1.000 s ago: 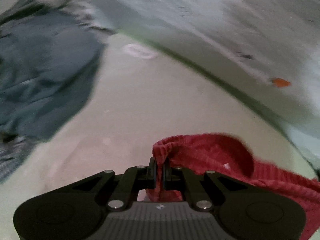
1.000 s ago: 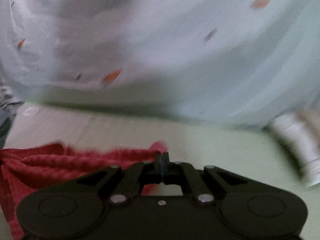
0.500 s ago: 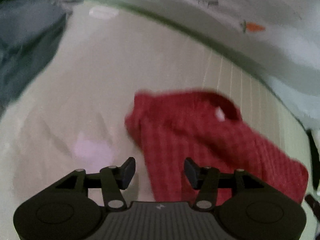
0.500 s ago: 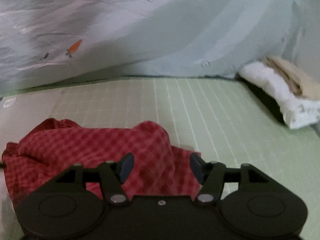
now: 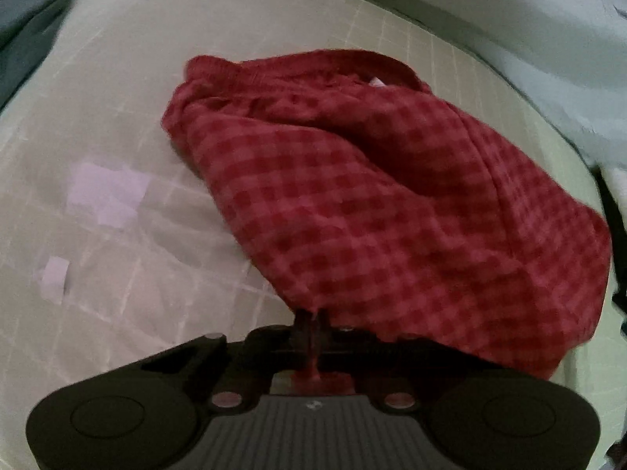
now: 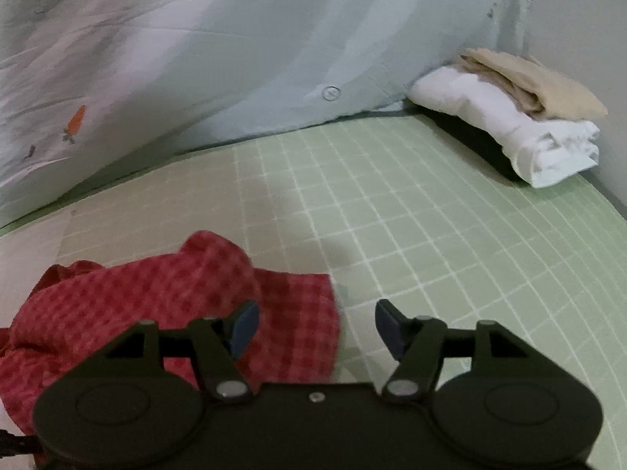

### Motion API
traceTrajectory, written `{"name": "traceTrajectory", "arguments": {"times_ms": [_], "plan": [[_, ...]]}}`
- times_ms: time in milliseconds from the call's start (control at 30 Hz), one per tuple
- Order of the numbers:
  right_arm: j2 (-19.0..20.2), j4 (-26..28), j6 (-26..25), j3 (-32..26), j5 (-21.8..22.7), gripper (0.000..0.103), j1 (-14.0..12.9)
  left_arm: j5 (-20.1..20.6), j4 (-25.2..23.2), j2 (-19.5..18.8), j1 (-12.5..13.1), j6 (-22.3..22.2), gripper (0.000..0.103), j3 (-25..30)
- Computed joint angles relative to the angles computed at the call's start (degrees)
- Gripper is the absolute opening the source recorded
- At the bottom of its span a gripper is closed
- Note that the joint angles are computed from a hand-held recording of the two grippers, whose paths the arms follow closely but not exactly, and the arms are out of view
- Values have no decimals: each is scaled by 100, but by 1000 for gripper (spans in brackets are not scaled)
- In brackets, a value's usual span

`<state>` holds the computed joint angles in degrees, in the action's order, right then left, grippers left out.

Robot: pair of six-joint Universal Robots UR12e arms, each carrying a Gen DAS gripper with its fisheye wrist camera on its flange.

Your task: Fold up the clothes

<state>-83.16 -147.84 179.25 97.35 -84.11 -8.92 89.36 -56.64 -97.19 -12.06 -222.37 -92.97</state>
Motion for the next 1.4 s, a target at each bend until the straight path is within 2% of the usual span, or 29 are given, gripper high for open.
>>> {"name": "traceTrajectory", "arguments": {"times_ms": [133,333,400,500,567,667,800,867,900,933,967,1100,1133,1200,1267,1300,1333,1367,1400], "plan": [[34,98,92,-36,-67,67,-36,568,-61,160,22,-120,0,-101],[44,264,34,-58,-15,67,-54,1998,-338,508,245,-748,0,-240],[58,364,-32,-74,80,67,-52,2243,-352,591,337,-861,1,-274],[70,534,-189,-93,356,67,-52,2352,-253,551,380,-866,8,-219],[67,607,-260,-84,638,70,-69,2376,-233,554,335,-754,17,-209],[70,843,-309,-75,1267,73,-132,2119,-191,594,280,-792,20,-273],[144,1325,-382,-121,1752,73,-157,1704,-276,624,271,-761,21,-375],[188,1627,-425,-160,2070,54,-198,1585,-327,609,244,-729,21,-389],[201,1781,-489,-179,2225,21,-221,1538,-324,607,235,-723,21,-404],[178,1873,-545,-178,2284,3,-225,1501,-313,609,228,-726,21,-421],[142,1825,-576,-158,2284,2,-228,1483,-310,612,225,-732,21,-433],[-142,757,-456,89,2490,1,-338,1490,-337,628,228,-769,21,-462],[-191,504,-416,117,2436,1,-357,1491,-344,631,230,-780,21,-468],[-219,388,-658,71,1911,1,-288,1494,-356,638,233,-802,21,-480],[-181,572,-1474,-17,890,1,-38,1470,-390,645,247,-851,21,-486],[-159,523,-1676,-11,507,4,66,1463,-387,647,261,-858,21,-491],[-136,446,-1857,4,162,10,160,1461,-372,652,278,-845,21,-498],[-121,360,-1810,9,56,16,211,1475,-358,656,286,-825,21,-498],[-110,272,-1742,15,6,39,248,1517,-339,661,286,-794,21,-496]]}}
